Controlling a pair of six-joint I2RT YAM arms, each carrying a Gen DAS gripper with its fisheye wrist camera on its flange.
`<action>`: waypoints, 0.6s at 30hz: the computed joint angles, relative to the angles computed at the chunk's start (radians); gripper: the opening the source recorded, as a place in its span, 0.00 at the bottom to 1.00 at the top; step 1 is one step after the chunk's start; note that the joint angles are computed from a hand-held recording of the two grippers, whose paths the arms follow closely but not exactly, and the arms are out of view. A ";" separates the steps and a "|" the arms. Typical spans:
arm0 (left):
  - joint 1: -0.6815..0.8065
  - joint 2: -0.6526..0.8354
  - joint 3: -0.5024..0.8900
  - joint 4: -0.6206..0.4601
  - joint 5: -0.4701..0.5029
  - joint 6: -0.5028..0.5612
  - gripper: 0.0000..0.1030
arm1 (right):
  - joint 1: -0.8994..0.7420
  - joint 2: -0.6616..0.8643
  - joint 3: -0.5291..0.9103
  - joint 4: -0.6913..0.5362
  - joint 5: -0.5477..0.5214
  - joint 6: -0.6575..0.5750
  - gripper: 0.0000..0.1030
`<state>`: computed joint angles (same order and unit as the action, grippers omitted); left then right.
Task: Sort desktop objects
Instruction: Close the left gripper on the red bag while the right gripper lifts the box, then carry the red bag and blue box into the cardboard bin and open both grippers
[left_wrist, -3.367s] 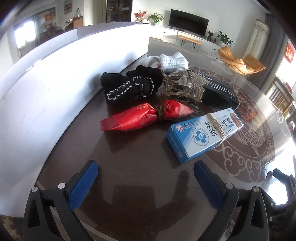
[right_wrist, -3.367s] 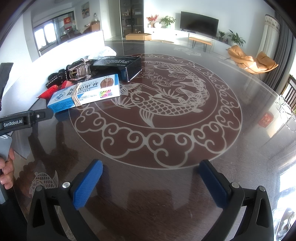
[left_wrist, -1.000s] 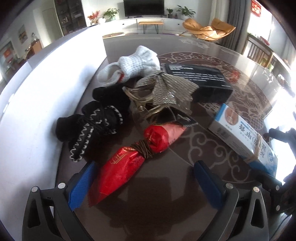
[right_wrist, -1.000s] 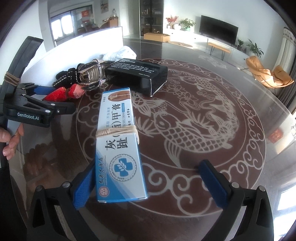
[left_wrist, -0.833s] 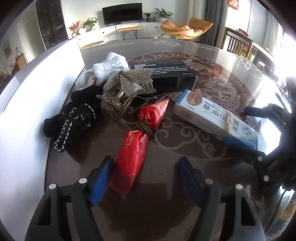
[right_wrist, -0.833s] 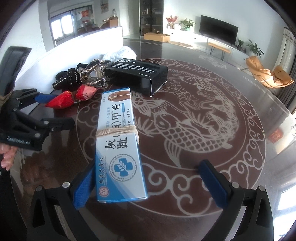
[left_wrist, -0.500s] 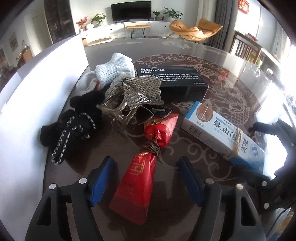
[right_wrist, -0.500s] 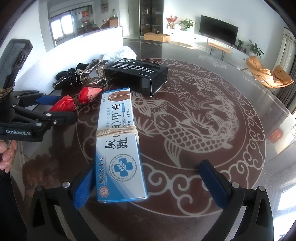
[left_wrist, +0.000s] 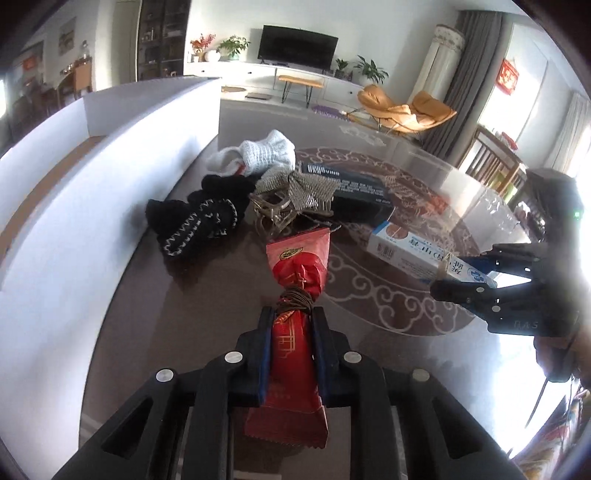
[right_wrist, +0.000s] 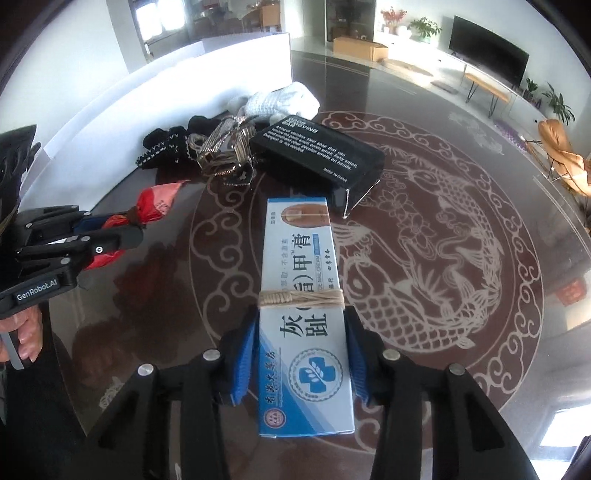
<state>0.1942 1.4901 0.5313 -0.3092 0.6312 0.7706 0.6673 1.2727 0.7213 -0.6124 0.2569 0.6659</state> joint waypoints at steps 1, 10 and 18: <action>0.035 -0.036 0.006 -0.050 0.026 0.025 0.18 | 0.005 -0.029 0.021 -0.041 -0.005 0.011 0.43; 0.327 -0.035 0.360 -0.509 0.201 0.235 0.18 | 0.146 -0.005 0.345 -0.229 0.115 0.026 0.43; 0.444 0.327 0.786 -0.414 0.080 0.039 0.18 | 0.123 0.456 0.859 -0.027 0.033 -0.112 0.43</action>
<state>0.6383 1.8173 1.3174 -0.7228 0.7117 0.8099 0.7907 1.7287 1.5802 -0.6393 0.2896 0.5536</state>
